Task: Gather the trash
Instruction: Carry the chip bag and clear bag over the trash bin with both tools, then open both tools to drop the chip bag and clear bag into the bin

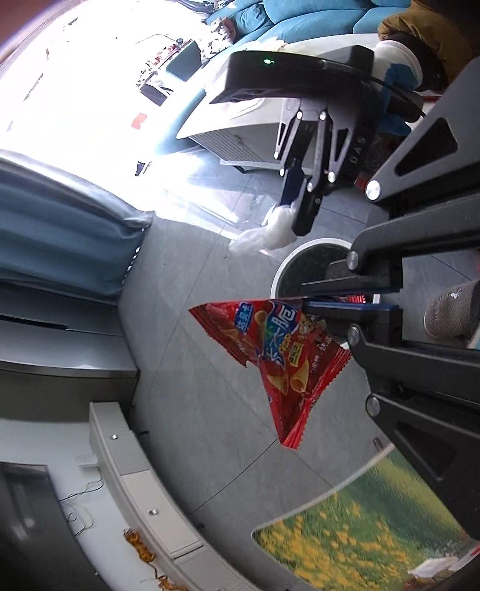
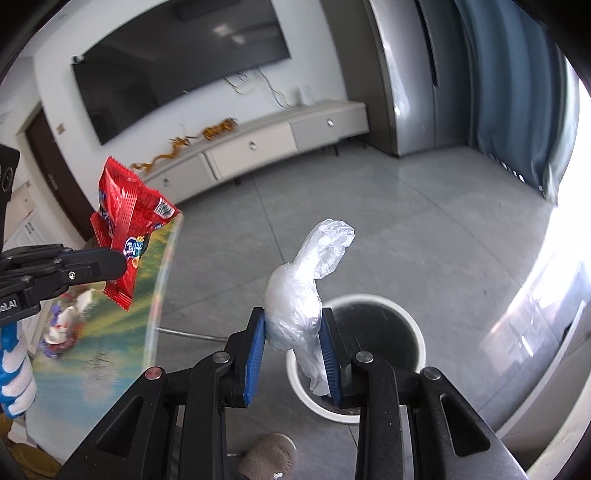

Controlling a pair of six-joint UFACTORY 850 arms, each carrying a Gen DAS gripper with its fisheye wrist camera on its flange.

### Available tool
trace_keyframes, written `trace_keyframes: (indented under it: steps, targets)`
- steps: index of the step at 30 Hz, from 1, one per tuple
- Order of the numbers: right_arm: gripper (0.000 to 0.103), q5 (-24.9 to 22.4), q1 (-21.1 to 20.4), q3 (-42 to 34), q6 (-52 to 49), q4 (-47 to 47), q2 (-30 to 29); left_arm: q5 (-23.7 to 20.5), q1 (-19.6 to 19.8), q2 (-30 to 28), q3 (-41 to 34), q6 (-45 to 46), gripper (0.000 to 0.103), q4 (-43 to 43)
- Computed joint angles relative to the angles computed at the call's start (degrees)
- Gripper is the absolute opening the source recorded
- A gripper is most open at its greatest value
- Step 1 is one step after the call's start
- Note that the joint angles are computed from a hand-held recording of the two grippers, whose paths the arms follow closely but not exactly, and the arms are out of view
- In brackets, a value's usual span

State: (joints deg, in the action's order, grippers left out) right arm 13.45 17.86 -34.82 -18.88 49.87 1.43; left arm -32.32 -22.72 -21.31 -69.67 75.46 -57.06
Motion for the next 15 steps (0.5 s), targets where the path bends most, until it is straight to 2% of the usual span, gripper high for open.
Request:
trace_keyframes:
  steps: [5, 9, 13, 15]
  targets:
    - [0.028, -1.8, -3.9, -0.7, 9.7, -10.1, -4.7, -1.4, -2.6, -7.1, -5.6, -8.2, 0.002, 2.7]
    - [0.029, -2.9, -5.8, -2.1, 14.2, -14.8, -8.8, -2.5, -3.6, -10.9, -8.9, -10.8, 0.004, 2.8]
    - [0.029, -3.8, -6.9, -3.6, 8.9, -9.6, -11.8, -4.8, -3.7, -14.1, -11.5, -12.4, 0.004, 1.7]
    - [0.030, -4.1, -7.2, -4.4, 2.7, -3.5, -13.1, -5.9, -3.5, -15.3, -12.7, -13.2, 0.005, 2.0]
